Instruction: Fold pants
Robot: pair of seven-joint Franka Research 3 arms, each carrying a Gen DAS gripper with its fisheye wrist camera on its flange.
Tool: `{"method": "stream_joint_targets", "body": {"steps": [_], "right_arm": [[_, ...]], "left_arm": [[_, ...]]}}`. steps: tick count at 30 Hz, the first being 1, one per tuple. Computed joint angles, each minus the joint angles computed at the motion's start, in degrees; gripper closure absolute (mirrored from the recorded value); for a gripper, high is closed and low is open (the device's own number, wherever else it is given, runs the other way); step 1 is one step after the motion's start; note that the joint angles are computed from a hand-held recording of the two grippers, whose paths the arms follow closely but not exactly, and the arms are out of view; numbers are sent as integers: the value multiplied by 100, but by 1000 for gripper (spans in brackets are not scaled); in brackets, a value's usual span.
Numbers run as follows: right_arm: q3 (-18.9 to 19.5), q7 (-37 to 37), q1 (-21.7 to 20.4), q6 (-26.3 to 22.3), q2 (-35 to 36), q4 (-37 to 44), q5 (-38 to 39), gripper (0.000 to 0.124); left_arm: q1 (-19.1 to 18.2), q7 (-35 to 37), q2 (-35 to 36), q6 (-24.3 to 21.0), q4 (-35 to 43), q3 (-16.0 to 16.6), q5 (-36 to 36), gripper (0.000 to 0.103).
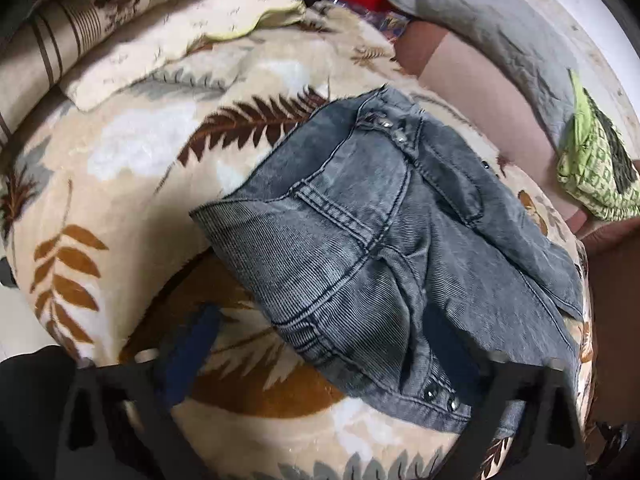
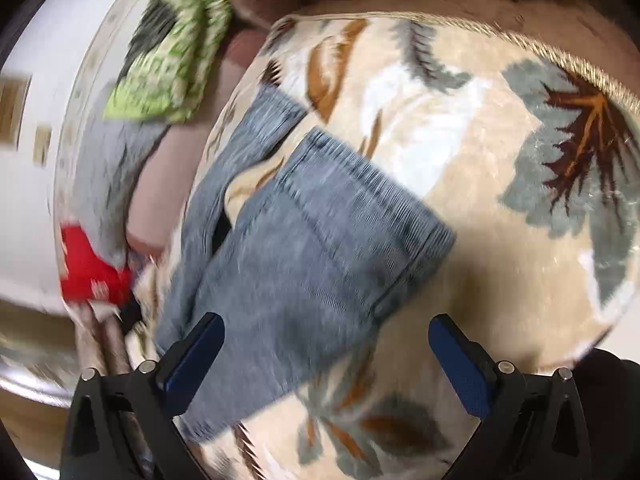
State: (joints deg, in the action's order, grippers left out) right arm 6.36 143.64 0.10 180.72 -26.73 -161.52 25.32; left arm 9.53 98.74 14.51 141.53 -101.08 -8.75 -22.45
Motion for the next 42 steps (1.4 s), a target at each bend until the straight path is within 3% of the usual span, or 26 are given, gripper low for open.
{"method": "stream_joint_targets", "body": {"steps": [1, 2, 4, 6, 7, 9, 12, 14, 17, 20, 22, 24, 25, 26, 27, 28, 30, 33, 36, 37, 38, 39, 40, 42], "right_arm": [[-297, -43, 236, 143, 88, -8, 176, 24], [-393, -6, 312, 215, 137, -15, 258, 30], [-355, -1, 218, 320, 203, -6, 332, 40], [-356, -85, 82, 181, 246, 84, 298, 73], [-345, -98, 15, 60, 279, 136, 255, 81], [-332, -162, -109, -120, 322, 175, 164, 100], [-89, -217, -514, -490, 270, 287, -267, 112], [258, -131, -936, -713, 136, 378, -733, 114], [690, 137, -1422, -1031, -245, 464, -1394, 114], [993, 377, -1777, -1613, -693, 462, -2075, 113], [518, 75, -1389, -2103, -437, 561, -2055, 109], [159, 88, -1123, -2373, -347, 445, -1923, 90], [56, 54, -1028, -2157, -443, 302, -1903, 87], [139, 138, -1113, -2235, -602, 265, -1992, 67], [410, 439, -1386, -2488, -848, 285, -2306, 52], [634, 688, -1594, -2540, -1101, 242, -2582, 52], [718, 799, -1673, -2544, -1400, 273, -2895, 52], [473, 579, -1386, -1823, -1499, 204, -2890, 47], [-300, -170, -509, -1077, -934, 126, -2283, 47], [-576, -372, -248, -1142, -633, 206, -2038, 47], [-930, -534, 47, -1453, -366, 305, -1847, 48], [-1096, -839, 180, -1564, -227, 283, -1417, 49], [-1063, -744, 130, -1477, -288, 278, -1388, 49], [-976, -896, -17, -1758, -392, 498, -1331, 49]], "left_arm": [[-83, -139, 42, -85, 60, 80, 148, 52], [-170, -382, 99, -88, 137, 160, 447, 61], [-81, -342, 169, -170, 254, 101, 268, 67], [-48, -433, 227, -307, 372, 99, 225, 72], [-29, -460, 268, -403, 454, 94, 241, 79], [32, -460, 307, -472, 534, 39, 247, 83], [-32, -441, 164, -218, 383, 72, 295, 86], [-7, -341, -161, 255, 1, 34, 193, 87], [92, 83, -923, 942, -797, -85, -269, 87], [-93, 291, -1337, 1012, -1322, 112, -321, 85], [-192, -22, -1216, 714, -1357, 270, 123, 80], [-234, -323, -963, 328, -1117, 374, 469, 79], [-205, -341, -974, 273, -1141, 390, 384, 70], [-138, -359, -1008, 317, -1157, 365, 286, 61], [-140, -367, -1089, 555, -1239, 363, 298, 60], [-179, -491, -1190, 841, -1321, 375, 574, 59], [-235, -390, -1355, 1213, -1409, 362, 632, 51], [-393, 287, -1404, 1581, -1354, 306, 96, 42], [-593, 830, -1097, 1389, -1070, 340, -264, 41], [-618, 755, -912, 1151, -909, 343, -107, 38], [-656, 480, -626, 634, -607, 380, 322, 38], [-577, 92, -229, 51, -224, 260, 980, 38], [-650, 66, -26, -212, -20, 310, 1298, 38], [-495, 201, -126, 121, -79, 110, 1367, 39]]}}
